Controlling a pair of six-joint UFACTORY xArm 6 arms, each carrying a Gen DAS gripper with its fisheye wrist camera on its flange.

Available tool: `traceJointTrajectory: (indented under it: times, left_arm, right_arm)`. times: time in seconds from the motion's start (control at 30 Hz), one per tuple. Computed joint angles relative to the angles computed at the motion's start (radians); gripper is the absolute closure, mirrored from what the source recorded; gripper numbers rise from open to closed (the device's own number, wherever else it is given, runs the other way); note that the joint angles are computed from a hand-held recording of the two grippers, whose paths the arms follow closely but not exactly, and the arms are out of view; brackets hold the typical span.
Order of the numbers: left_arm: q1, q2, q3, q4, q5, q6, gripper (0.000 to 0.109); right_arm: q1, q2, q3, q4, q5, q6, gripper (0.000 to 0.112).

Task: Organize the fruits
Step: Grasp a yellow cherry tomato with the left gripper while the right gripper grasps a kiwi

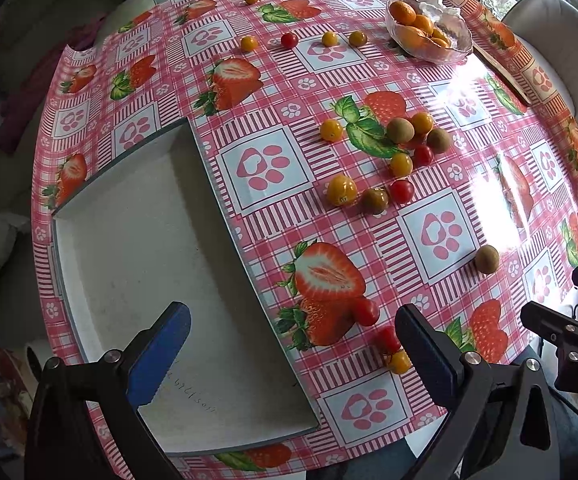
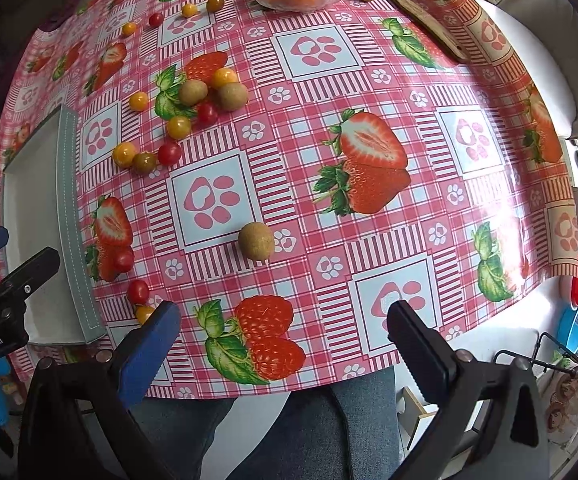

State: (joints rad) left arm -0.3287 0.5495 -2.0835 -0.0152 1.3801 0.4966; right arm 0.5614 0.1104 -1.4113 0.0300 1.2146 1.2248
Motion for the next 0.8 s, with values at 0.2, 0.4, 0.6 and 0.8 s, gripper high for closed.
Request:
traceJointTrajectory:
  times: [0.2,0.4,0.6,0.8]
  left_arm:
    - [-0.019,0.063,-0.052,-0.003,-0.031,0.018,0.006]
    - [-0.038,0.123,-0.091,-0.006,-0.081,0.065,0.006]
    - [-0.05,0.213,-0.195,0.008,-0.053,0.099,0.018]
    - [-0.066,0.212,-0.151,0.019,-0.115,0.14,0.018]
  right_arm:
    - [-0.005,-0.025,0.054,0.016,-0.038,0.026,0.009]
    - [-0.016,-0.016,0.073,0.02,-0.079,0.034,0.009]
    - [-0.027,0.04,0.054,0.025,-0.115,0.008,0.01]
    - [-0.027,0.087,0.044,0.019,-0.153,0.003,0.018]
